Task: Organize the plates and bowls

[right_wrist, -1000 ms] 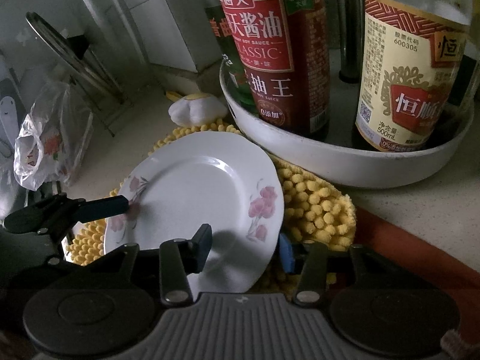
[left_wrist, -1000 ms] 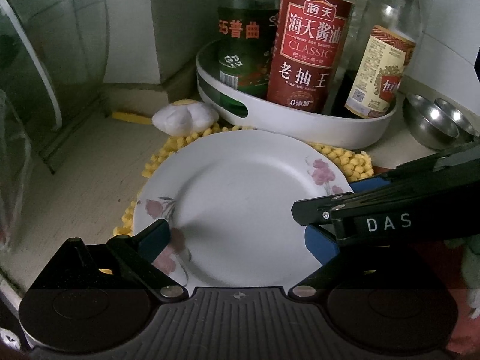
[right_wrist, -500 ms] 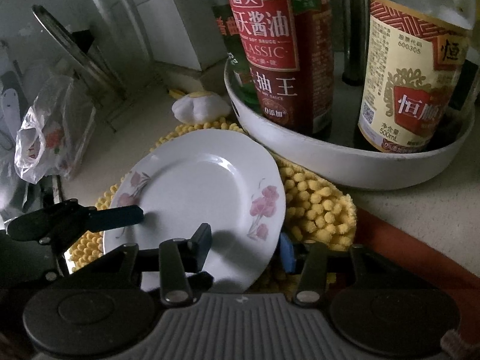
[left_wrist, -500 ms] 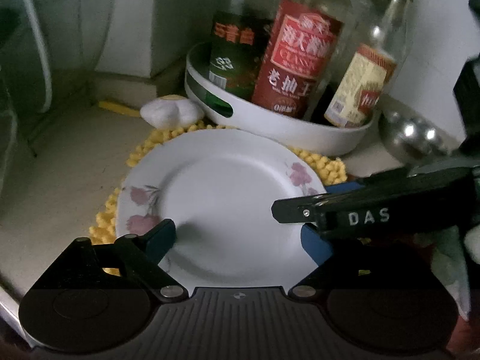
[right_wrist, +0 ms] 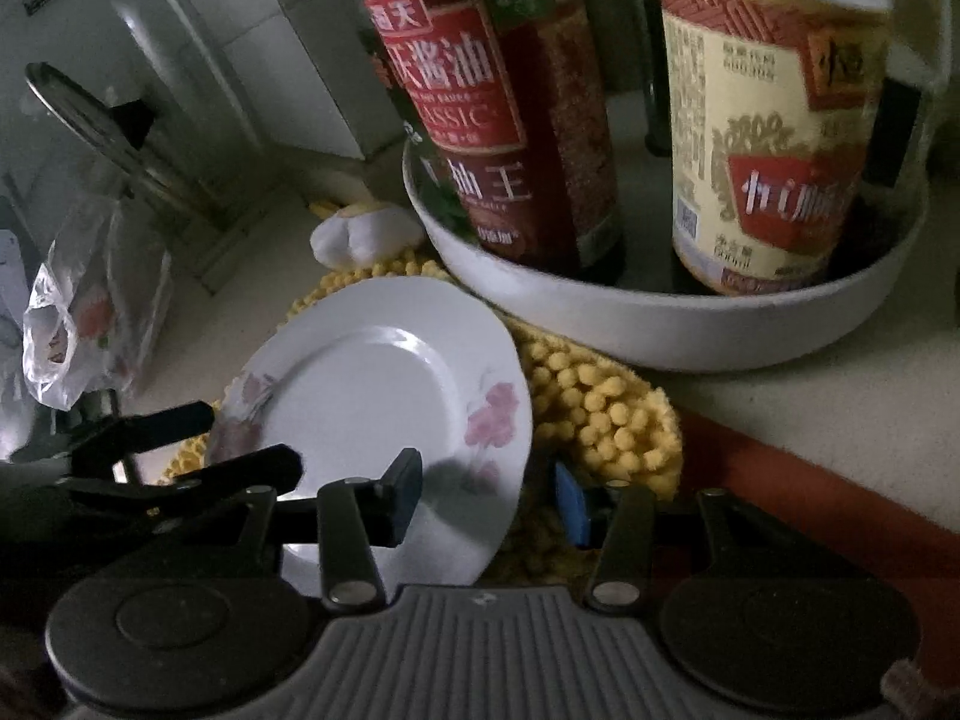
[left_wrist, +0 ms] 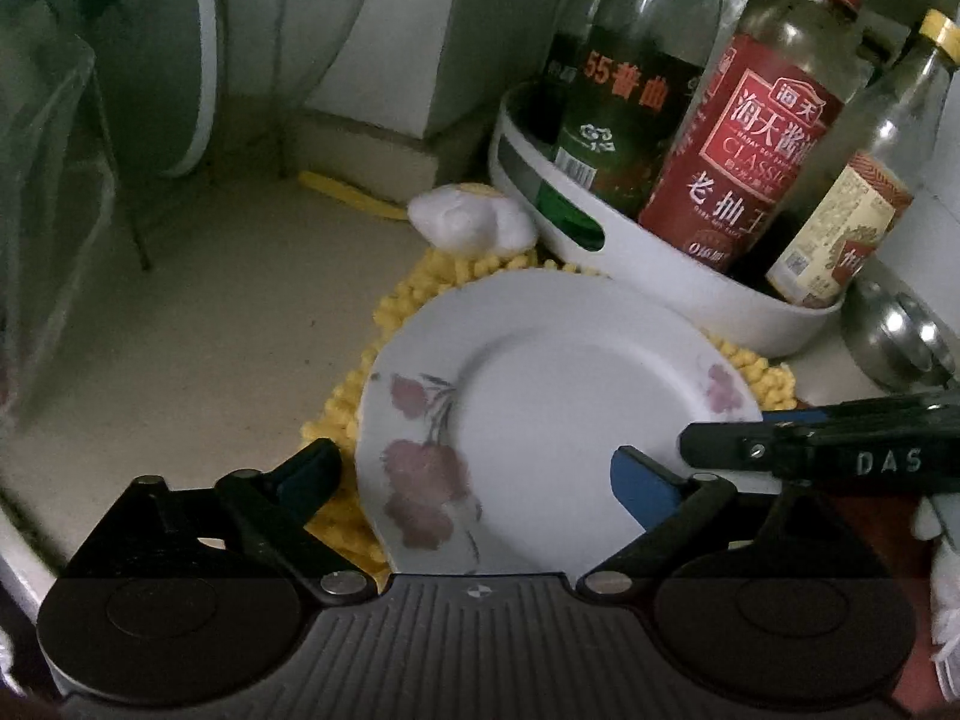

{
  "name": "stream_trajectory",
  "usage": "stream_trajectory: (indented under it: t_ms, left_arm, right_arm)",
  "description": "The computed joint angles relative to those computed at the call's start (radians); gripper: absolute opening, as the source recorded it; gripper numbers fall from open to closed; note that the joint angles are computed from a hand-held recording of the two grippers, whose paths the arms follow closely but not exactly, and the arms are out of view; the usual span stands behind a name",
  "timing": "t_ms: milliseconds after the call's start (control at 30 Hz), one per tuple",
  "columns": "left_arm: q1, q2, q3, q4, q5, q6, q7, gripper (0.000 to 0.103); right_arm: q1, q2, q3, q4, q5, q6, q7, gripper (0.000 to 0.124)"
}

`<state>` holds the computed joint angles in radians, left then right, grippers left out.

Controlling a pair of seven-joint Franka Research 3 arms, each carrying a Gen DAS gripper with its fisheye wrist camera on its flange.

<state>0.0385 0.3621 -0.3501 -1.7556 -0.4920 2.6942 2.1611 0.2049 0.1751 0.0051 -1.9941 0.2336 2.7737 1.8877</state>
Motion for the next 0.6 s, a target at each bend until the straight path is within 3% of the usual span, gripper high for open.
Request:
stream_trajectory:
  t_ms: [67,267,600]
  left_arm:
    - [0.011,0.003,-0.017,0.011,-0.021,-0.024,0.029,0.099]
    - [-0.009,0.001,0.005,0.026,-0.006,-0.038,-0.022,0.097]
    - [-0.014,-0.094,0.025,-0.058,-0.064,-0.111,0.022,0.097]
  right_arm:
    - [0.005,0.003,-0.001,0.001,-0.015,0.009,-0.001,0.045]
    - [0.003,0.020,0.005,0.006,0.012,0.039,-0.011,0.046]
    - [-0.002,-0.074,0.012,-0.050,0.050,-0.032,-0.009,0.044]
